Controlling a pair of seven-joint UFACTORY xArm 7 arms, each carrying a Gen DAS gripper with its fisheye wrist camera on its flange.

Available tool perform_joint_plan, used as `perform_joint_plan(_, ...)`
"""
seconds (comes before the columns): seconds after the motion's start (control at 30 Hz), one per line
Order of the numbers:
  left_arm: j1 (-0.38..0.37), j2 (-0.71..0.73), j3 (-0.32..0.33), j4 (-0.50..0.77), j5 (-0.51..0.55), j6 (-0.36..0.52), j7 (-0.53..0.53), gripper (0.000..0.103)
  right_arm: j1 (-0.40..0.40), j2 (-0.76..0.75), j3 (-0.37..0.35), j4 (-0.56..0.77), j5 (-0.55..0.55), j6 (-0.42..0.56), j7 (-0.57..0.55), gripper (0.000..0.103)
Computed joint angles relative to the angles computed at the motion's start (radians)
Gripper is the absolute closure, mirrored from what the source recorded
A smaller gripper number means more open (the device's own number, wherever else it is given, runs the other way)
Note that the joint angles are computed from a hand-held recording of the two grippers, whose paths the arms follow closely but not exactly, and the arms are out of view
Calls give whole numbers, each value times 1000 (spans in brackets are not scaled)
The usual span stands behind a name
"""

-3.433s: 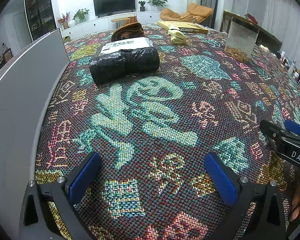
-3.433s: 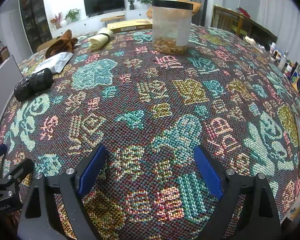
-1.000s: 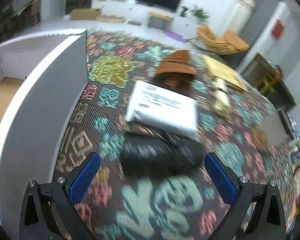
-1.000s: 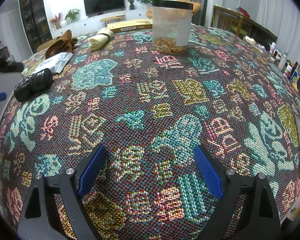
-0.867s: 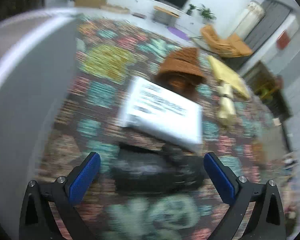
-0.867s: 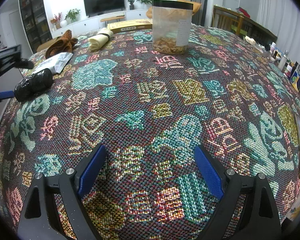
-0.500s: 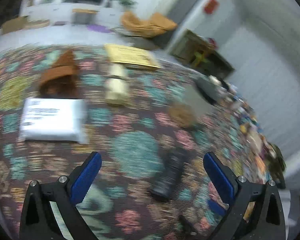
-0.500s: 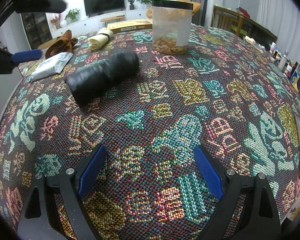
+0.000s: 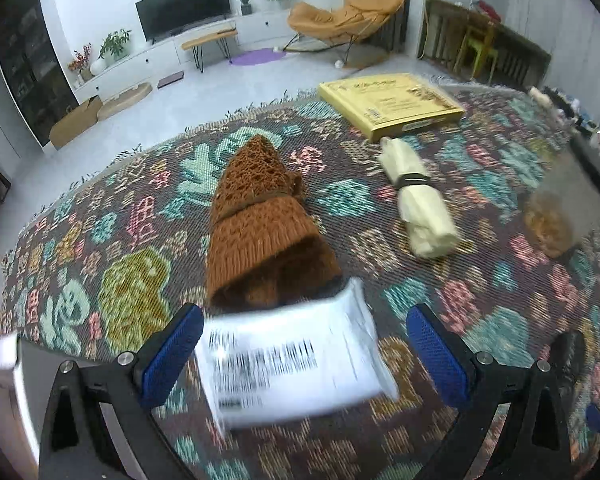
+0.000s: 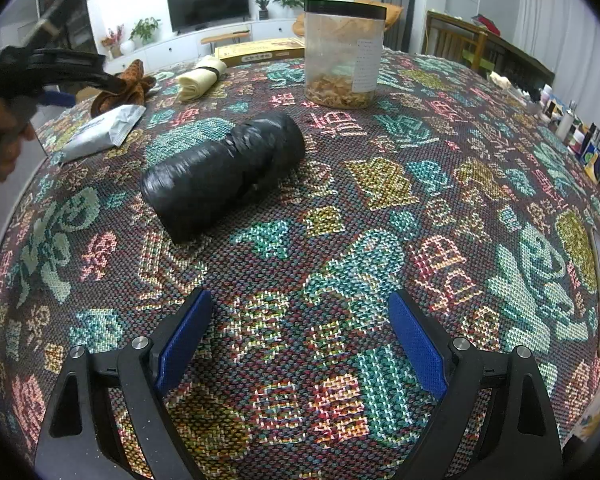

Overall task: Organize soft objects
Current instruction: 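Grasp the white packet with the left tool and lift it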

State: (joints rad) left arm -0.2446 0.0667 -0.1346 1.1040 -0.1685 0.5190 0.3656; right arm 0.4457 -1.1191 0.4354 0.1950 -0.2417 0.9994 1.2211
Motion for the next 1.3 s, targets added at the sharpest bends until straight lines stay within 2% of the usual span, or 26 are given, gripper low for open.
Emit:
perform_joint_plan(0.13, 15, 90, 3, 78, -30, 33, -7, 2, 1, 0, -1, 0, -1, 0, 1, 11)
perform_joint_plan(0.23, 14, 137, 4, 102, -2, 24, -21, 2, 1, 0, -1, 0, -1, 0, 1, 11)
perform_joint_plan(0.37, 50, 193, -24, 152, -89, 56, 26, 2, 0, 1, -2, 0, -2, -1, 0, 11)
perform_joint_plan(0.43, 52, 197, -27, 150, -92, 64, 50, 0, 0, 1, -2, 0, -2, -1, 0, 11)
perform_joint_plan(0.5, 46, 178, -25, 125, -63, 67, 77, 0, 0, 1, -2, 0, -2, -1, 1, 10)
perform_joint_plan(0.67, 46, 91, -21, 44, -69, 159, 135, 0, 0, 1, -2, 0, -2, -1, 1, 10)
perform_joint_plan(0.8, 41, -26, -9, -57, -109, 249, 184, 0, 0, 1, -2, -1, -2, -2, 1, 10)
perform_joint_plan(1.03, -23, -210, 4, -231, -167, 329, 279, 0, 1, 0, -2, -1, -2, -2, 1, 10)
perform_joint_plan(1.17, -47, -232, 20, -234, -190, 400, 301, 0, 1, 0, -2, -1, -2, -1, 1, 10)
perform_joint_plan(1.3, -37, -231, 45, -215, -230, 464, 302, 0, 1, 0, -2, -1, -2, -1, 1, 10)
